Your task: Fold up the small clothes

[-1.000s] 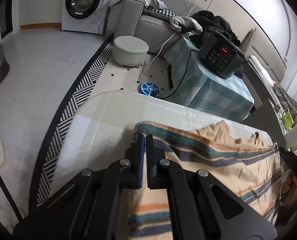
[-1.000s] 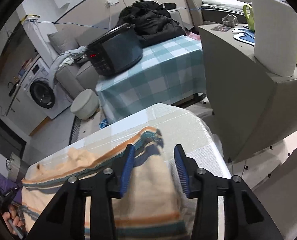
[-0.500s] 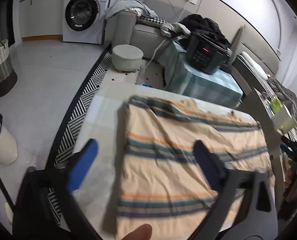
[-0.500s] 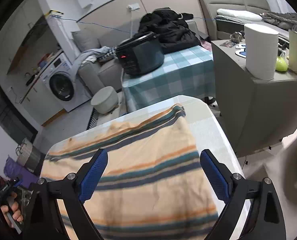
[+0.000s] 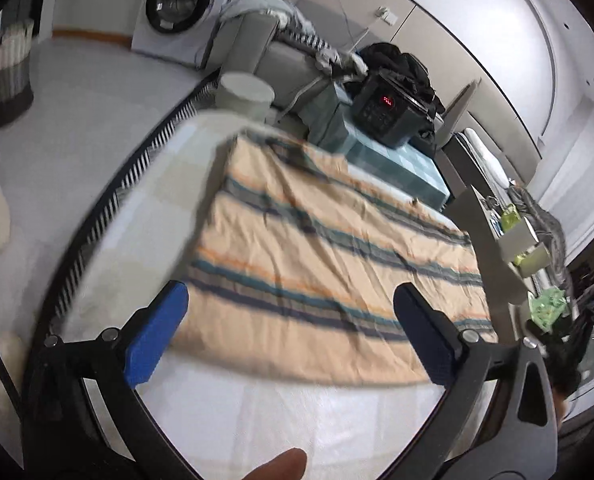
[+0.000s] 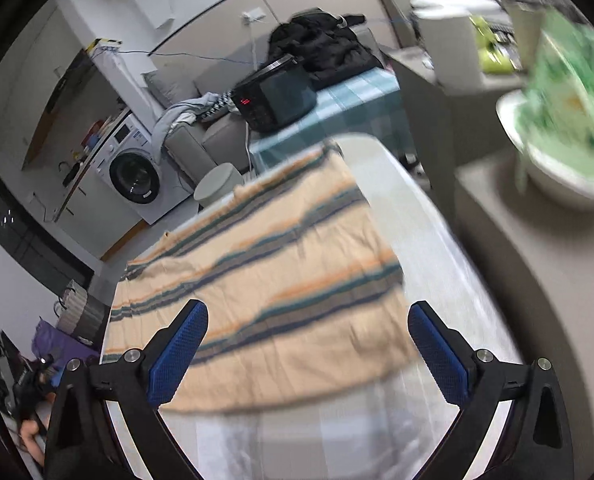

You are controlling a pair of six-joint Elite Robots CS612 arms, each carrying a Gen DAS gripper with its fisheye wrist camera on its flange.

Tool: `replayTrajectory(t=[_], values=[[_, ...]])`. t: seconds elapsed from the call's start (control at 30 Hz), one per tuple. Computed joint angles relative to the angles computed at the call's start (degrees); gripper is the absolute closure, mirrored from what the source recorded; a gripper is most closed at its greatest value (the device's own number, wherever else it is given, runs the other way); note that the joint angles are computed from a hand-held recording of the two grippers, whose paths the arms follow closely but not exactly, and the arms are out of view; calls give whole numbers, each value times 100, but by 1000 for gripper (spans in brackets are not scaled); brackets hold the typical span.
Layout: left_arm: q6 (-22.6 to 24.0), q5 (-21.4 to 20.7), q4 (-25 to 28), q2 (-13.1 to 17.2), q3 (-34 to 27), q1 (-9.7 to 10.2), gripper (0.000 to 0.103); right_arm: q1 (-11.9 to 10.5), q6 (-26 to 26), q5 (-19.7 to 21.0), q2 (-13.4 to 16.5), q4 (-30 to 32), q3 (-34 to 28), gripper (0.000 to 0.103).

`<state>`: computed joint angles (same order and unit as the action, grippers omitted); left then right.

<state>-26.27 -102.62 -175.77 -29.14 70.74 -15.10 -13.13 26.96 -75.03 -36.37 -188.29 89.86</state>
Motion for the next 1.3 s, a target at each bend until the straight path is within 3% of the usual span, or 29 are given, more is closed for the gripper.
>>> replayTrajectory(t=[0.1,0.17,0.27,0.33,0.43,0.5,0.9,1.13,1.3], values=[[-283,-200,-2,-1,169,12,4,-4,8,112,1,90,160,1],[-324,-462,138,33,178,45,14,-7,32,181,10,142,223,2],[-534,-779,164,107,170,85,19,-11,45,279,18,163,299,5],[-668,-1125,181,204,93,131,26,-20,19,358,44,189,278,9],[-919,-1322,320,351,-94,158,35,-37,36,491,97,262,221,13],[-1035,-1418,360,449,-212,170,35,-44,71,492,125,302,175,15],[-1619,-1364,226,885,-815,178,40,-124,660,582,394,330,-206,21],[-1944,-1105,188,1024,-1033,179,73,-121,1016,624,507,29,-340,30],[-1935,-1260,338,1045,-1073,202,73,-117,1005,458,365,132,-118,30]])
